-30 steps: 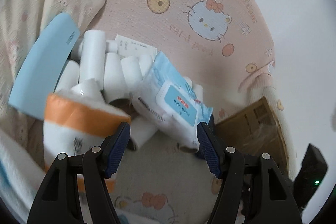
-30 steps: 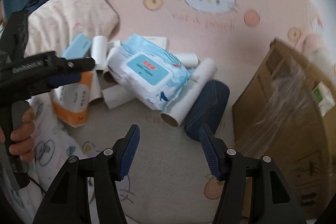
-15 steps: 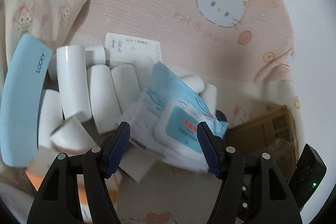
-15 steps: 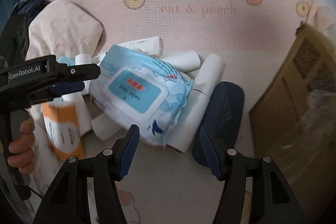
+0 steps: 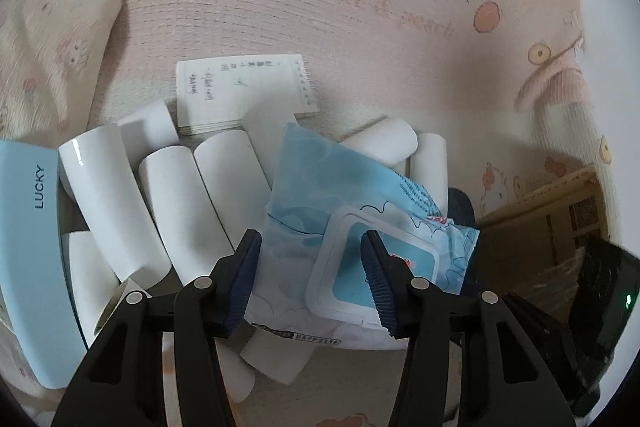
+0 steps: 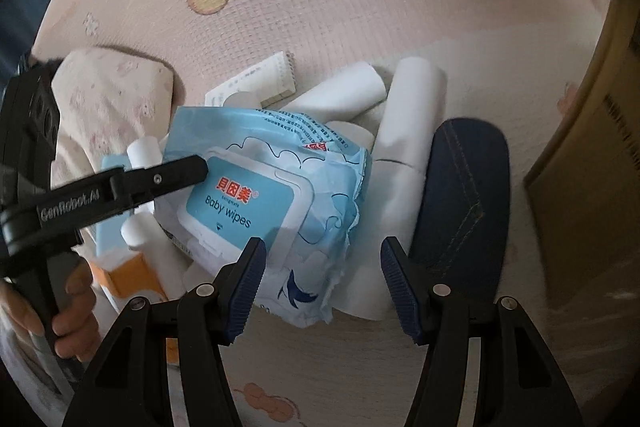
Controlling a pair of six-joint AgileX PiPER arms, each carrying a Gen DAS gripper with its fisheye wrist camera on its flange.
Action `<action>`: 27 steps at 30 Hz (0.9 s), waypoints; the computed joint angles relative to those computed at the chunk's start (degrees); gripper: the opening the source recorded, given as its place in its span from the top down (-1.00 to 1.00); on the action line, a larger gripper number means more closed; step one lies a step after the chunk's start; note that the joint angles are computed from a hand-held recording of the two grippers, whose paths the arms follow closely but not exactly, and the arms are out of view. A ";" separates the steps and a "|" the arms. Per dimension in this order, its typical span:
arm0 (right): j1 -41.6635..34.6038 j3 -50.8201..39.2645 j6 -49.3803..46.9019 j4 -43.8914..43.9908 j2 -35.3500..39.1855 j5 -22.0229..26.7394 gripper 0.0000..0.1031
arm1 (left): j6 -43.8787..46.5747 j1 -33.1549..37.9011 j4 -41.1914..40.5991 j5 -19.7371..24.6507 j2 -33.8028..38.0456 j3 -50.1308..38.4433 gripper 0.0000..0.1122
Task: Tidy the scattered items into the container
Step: 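Move the right gripper down onto the blue baby wipes pack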
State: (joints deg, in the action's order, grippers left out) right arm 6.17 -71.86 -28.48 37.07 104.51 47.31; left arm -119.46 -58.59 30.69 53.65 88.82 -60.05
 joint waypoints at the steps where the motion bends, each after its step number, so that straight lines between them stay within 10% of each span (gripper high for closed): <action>1: -0.68 -0.94 -1.04 2.16 1.12 1.72 -0.10 | 1.17 0.29 -0.60 -0.01 0.05 -0.17 0.01; 19: -1.11 1.50 -0.07 -1.27 -9.30 1.08 0.34 | 4.08 -3.98 0.52 7.17 2.63 -10.57 0.26; 27: -3.89 10.20 1.96 -4.81 -15.41 0.47 0.38 | 1.01 -7.97 -2.26 3.34 8.63 -13.46 0.26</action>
